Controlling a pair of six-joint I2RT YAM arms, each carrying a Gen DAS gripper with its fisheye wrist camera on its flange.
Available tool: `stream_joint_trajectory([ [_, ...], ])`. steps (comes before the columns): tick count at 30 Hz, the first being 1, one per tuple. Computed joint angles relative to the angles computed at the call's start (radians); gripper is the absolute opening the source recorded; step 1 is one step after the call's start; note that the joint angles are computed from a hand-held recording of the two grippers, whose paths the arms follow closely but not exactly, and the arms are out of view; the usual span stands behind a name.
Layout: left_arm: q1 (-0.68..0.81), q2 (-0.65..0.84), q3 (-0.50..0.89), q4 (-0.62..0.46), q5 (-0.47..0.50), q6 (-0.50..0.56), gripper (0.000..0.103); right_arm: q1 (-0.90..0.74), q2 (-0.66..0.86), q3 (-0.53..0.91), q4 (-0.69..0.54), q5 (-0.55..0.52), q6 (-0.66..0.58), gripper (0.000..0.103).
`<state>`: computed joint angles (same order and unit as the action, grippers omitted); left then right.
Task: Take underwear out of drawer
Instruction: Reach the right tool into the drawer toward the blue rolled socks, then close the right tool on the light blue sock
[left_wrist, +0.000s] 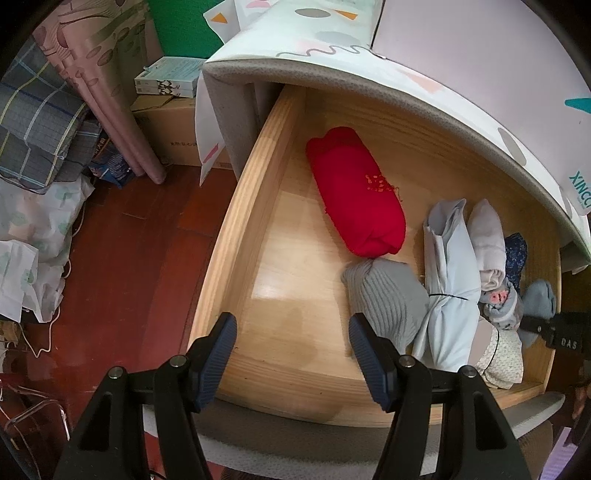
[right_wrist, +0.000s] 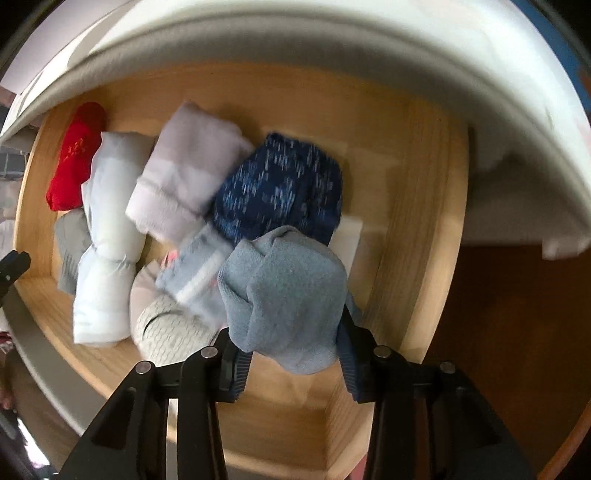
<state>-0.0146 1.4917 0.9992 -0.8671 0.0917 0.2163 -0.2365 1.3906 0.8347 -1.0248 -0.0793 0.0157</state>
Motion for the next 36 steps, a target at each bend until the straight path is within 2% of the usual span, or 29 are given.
stream_joint_trajectory([
  [5,0.006,0.002,0.004,-0.007,0.017,0.003,0.065,-0.029,-0.004,-0.014,-0.101,-0.057,0.025,0.037],
  [9,0.0,-0.01,-0.006,-0.003,0.013,0.008,0.065,0.033,-0.008,-0.07,-0.04,-0.018,0.093,0.041],
  [10,-0.003,-0.014,-0.008,-0.001,0.011,0.009,0.065,0.08,-0.005,-0.075,-0.025,-0.014,0.14,0.041],
  [13,-0.013,-0.015,-0.013,0.002,0.008,0.012,0.065,0.14,-0.009,-0.083,-0.001,0.039,0.167,0.042],
  [15,-0.017,-0.016,-0.013,0.001,0.006,0.016,0.065,0.261,0.028,-0.02,-0.016,0.053,0.281,0.042],
  [21,-0.031,-0.016,-0.014,-0.004,0.001,0.021,0.065,0.423,0.037,-0.035,0.021,0.145,0.41,0.043],
  [24,-0.035,-0.015,-0.013,-0.008,0.001,0.024,0.065,0.516,0.04,-0.049,0.038,0.176,0.502,0.038],
  [25,-0.036,-0.016,-0.013,-0.01,0.002,0.025,0.065,0.589,0.05,-0.066,0.064,0.155,0.573,0.037],
  [27,-0.036,-0.017,-0.015,-0.014,0.008,0.032,0.065,0.617,0.02,-0.08,0.064,0.143,0.627,0.035],
  [31,-0.044,-0.014,-0.017,-0.019,0.015,0.04,0.065,0.611,-0.085,-0.12,0.032,0.093,0.658,0.034],
  [36,-0.062,-0.007,-0.019,-0.026,0.023,0.059,0.065,0.708,-0.225,-0.188,-0.001,0.053,0.788,0.034],
])
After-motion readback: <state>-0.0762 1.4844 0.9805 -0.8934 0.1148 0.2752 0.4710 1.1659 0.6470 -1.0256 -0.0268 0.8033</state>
